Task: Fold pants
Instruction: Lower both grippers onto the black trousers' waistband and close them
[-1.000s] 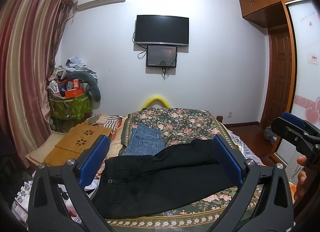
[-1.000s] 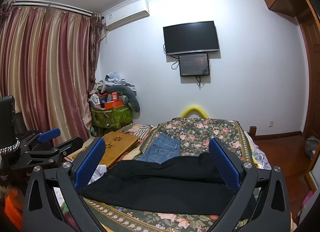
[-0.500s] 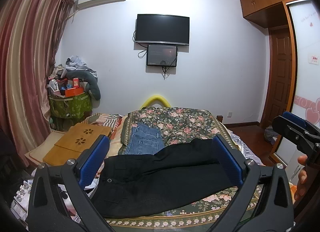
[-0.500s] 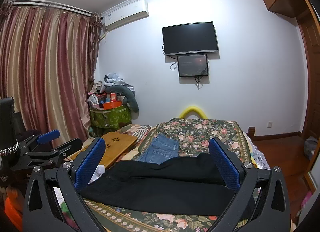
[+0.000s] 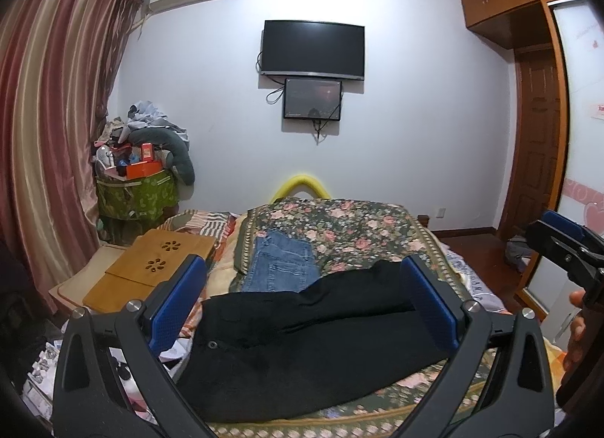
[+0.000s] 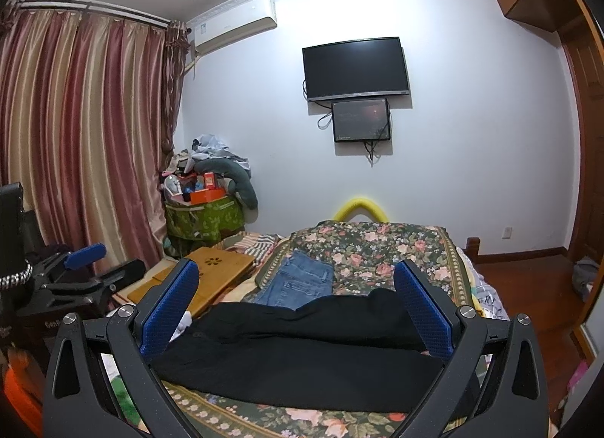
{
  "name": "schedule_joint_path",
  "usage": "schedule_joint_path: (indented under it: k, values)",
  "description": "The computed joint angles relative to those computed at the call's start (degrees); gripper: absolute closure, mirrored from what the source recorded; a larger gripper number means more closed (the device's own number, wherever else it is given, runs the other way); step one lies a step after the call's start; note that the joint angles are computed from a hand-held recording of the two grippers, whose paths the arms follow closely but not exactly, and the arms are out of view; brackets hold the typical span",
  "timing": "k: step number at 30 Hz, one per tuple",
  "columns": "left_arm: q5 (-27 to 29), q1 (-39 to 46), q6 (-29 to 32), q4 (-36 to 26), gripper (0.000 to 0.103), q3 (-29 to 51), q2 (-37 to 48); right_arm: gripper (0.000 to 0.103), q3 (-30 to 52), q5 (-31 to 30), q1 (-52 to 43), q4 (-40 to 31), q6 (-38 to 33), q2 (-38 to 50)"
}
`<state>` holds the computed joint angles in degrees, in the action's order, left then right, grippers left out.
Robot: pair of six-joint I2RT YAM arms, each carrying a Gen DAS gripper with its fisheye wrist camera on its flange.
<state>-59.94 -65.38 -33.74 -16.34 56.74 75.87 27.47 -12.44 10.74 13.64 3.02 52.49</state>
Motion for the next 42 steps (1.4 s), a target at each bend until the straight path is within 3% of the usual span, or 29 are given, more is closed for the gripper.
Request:
schedule_joint_path:
  k: [4, 9, 17, 25, 32, 37, 40, 42]
  values:
    - [6.87, 8.02, 3.05, 1.65, 0.000, -0.40, 0.08, 0.000, 2.63, 1.36, -0.37, 4.31, -2.40, 8.11]
    - [19.33, 22.53, 6.60, 4.98, 0.000, -0.42, 2.55, 0.000, 7.78, 2.99, -0.56, 8.97, -6.82, 20.36]
    - [34.27, 40.91, 13.53, 8.51, 0.000, 6.38, 17.87, 0.000, 21.70, 2.26, -3.08, 8.03, -11.89, 42.28]
    - [40.78, 51.85, 15.65, 8.51, 0.000, 19.73, 40.33, 0.001, 44.16, -0.24, -6.17, -6.00, -14.98, 63.07]
    - [44.40, 56.75, 20.19, -0.12, 0.000, 38.17, 60.60, 0.002, 68.29, -1.09, -7.19, -20.36, -18.46, 81.80]
    - [48.88, 57.69, 20.91, -5.47, 0.001, 46.10, 67.56, 0.008, 88.63, 0.16, -7.54, -29.71, -20.47, 94.99]
    - [51.87, 58.04, 21.17, -9.87, 0.013, 53.05, 72.28, 0.013, 103.55, 0.18, -7.72, -38.10, -22.42, 103.14]
    - [55.50, 58.65, 19.86, -14.44, 0.029, 59.11, 75.89, 0.020, 117.95, 0.99, -7.55, -47.04, -24.44, 110.78]
